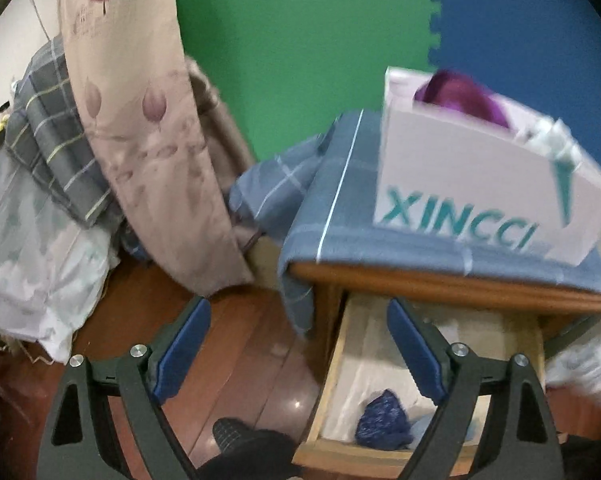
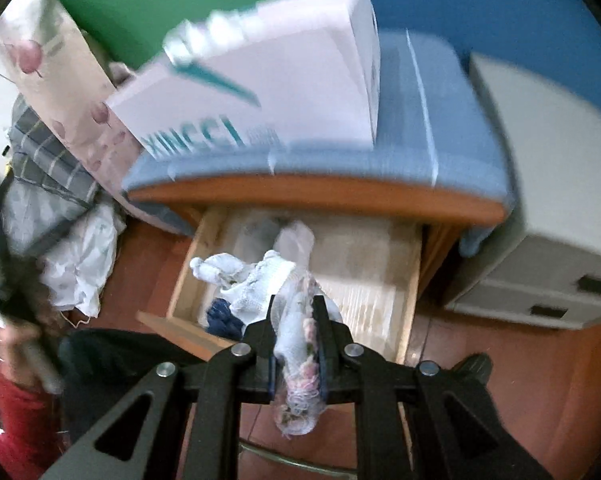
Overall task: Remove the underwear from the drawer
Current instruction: 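Withdraw the left gripper toward the drawer while the right carries the grey-pink sock to the box, then open the right gripper to drop the grey-pink sock into the box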
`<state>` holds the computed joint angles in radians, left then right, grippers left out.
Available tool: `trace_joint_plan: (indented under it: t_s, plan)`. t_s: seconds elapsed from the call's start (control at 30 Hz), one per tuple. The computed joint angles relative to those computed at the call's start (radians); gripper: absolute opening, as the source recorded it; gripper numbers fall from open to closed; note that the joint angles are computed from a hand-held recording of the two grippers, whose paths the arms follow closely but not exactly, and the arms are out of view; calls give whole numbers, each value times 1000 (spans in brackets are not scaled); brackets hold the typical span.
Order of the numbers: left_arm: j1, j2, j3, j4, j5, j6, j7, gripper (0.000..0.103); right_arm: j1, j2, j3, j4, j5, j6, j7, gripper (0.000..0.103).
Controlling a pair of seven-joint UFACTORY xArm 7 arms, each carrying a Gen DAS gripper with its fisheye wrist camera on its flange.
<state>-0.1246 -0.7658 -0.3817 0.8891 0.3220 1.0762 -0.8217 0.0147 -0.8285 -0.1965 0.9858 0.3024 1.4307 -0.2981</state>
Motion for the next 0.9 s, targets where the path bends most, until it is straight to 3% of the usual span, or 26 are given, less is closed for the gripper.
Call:
trace_joint_plan:
  t_s: [0.13,0.43,0.73,0.9]
  plan:
    - [-15,2,5,-64,-16,-47,-26,88,21,83,-5,209,15,7,16,13]
    - [-19,14,-25,-132,19,-99,-102,88,39,383,77,600,-31,-140,65,13]
    - [-48,13,19,-171,-7,-133,-95,89,25,681,212,805,-214,-185,182,13]
    - [-37,16,12,-167,-1,-108,-97,89,38,779,232,849,-273,-181,246,14]
